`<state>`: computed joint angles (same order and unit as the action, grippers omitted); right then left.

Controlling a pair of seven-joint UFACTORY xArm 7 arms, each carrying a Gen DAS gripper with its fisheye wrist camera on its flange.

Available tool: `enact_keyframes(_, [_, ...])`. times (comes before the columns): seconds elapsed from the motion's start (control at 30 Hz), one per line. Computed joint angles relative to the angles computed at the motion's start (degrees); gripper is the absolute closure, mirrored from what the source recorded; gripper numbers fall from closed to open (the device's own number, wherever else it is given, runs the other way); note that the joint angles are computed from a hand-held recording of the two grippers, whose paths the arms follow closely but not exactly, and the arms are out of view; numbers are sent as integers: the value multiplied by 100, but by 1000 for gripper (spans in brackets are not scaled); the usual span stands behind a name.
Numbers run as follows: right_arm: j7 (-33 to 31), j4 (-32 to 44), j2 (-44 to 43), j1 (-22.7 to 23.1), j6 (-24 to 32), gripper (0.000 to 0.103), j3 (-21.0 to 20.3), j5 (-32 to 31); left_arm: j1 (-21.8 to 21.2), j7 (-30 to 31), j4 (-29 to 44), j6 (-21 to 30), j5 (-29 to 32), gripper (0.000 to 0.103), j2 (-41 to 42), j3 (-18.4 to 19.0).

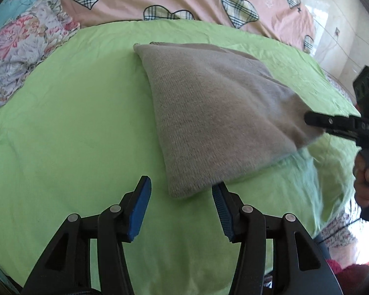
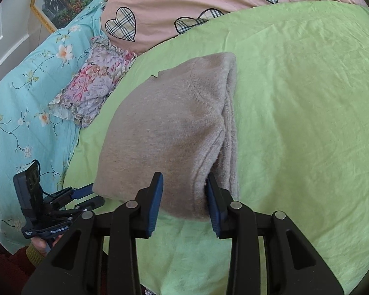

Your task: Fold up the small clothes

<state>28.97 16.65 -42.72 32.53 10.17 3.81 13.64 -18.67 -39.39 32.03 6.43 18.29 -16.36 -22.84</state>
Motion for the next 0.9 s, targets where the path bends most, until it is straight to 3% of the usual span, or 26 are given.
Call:
enact_keyframes(0.07, [-6,28,79,37,-23,67,-30,16,169,-189,30,-144,64,54,106,-93])
enact_keyframes(0.1, [-21,21,107,71,-63,67,-57,34,477,-473,69,-189,323,59,143,-338])
enact_keyframes(0.13, [-42,24,140,109,-83,68,-90,49,587,-627,112,-108,429,80,168,-425])
enact_keyframes(0.17, [-55,49,174,110,-61,80,-97,46,458,-545,115,-152,296,88,241,-286])
enact_keyframes(0.2, [-38,81,174,73,-4,97,-61,35,427,-601,89,-194,230,89,219,-239])
enact_keyframes(0.33, [-138,-73,-321,145,-669,97,-91,6,1200,-1465,107,-29,985,92,-153,-1038])
enact_keyframes(0.4, [-188,-86,-501,-70,-549,97,25,-214,1134,-1544,146,55,1059,92,-66,-991])
enact_keyframes(0.57, [72,-94,-238,-916,437,97,725,-745,884,-1762,264,307,1342,93,79,-813])
enact_keyframes(0.7, [377,-88,102,-1263,511,98,1111,-1121,431,-1589,259,313,1167,93,194,-342])
enact_keyframes(0.83, [442,13,147,-1199,662,96,876,-1191,124,-1288,210,193,842,92,265,9])
enact_keyframes(0.9, [451,-77,94,-1054,601,85,635,-1038,-164,-883,169,197,509,92,230,264])
